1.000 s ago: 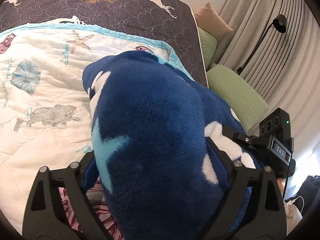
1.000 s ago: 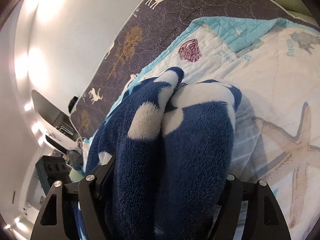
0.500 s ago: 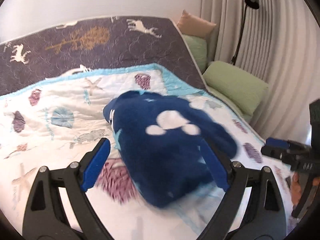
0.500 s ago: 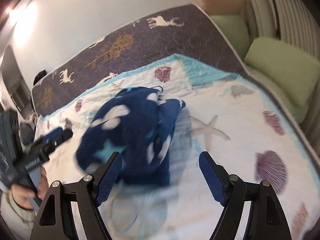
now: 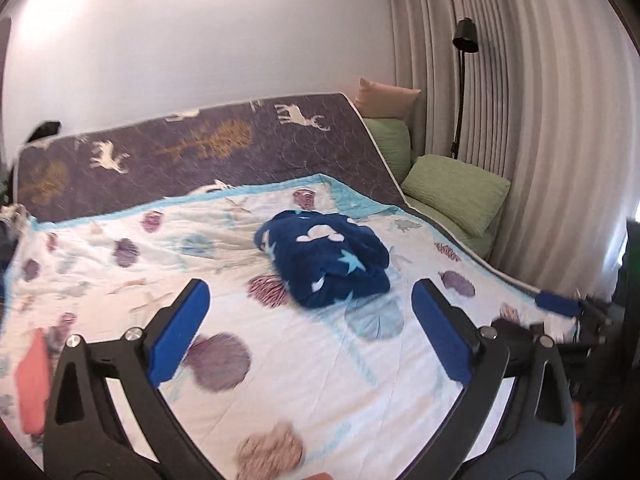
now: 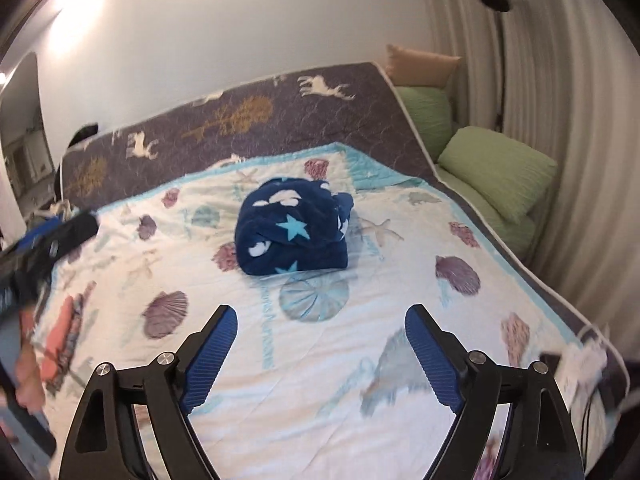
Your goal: Fold small clothes
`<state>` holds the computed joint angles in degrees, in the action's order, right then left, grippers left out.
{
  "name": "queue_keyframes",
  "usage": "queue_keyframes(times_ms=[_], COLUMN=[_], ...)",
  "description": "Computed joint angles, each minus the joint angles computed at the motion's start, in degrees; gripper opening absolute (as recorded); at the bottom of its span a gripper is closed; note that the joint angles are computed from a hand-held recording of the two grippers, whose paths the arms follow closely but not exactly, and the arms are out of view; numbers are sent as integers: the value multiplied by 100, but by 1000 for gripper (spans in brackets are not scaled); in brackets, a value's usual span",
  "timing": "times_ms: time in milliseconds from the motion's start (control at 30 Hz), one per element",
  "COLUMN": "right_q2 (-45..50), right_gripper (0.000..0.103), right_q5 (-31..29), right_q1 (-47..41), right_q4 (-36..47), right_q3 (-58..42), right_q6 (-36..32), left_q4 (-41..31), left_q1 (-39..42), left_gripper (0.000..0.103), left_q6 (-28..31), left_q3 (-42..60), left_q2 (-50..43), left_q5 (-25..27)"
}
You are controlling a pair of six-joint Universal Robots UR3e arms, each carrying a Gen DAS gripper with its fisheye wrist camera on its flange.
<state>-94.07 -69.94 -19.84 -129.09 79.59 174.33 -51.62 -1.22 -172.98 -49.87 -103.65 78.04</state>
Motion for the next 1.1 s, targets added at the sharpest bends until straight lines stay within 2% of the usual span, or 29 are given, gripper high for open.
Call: queue_keyframes(times_ms=[67, 233, 367, 433, 500, 600, 800, 1100], right_q2=[-441, -1415, -1989, -2282, -2536, -2758, -3034, -3170], right_gripper=[88, 89, 90, 92, 98, 98, 98, 98], right_q5=[-6, -26, -26, 23, 54, -40, 3, -233], right_q1=[-56, -115, -120, -145, -185, -64, 22, 197], right_q4=[128, 483, 527, 576, 578, 630, 855, 860], right_q3=[265, 700, 1027, 1223, 1421, 1568, 1663, 1796], right_q6=[70, 68, 45, 68, 90, 51, 9, -8], left_q4=[158, 261, 424, 511, 493, 307, 168, 205], left_q1=[98, 290, 185, 205, 405, 615, 634, 570], left_gripper=[101, 101, 102, 102, 102, 102, 102, 102], left_q6=[38, 62, 122, 157, 159, 135, 131, 21], left_q3=[-924, -2161, -2939, -3383, -3742, -3965, -4253, -4438], left_q2=[790, 1957, 2595, 2969, 3339, 3632, 3913, 4032], left_q5=[11, 120, 677, 778, 595, 351, 352, 444])
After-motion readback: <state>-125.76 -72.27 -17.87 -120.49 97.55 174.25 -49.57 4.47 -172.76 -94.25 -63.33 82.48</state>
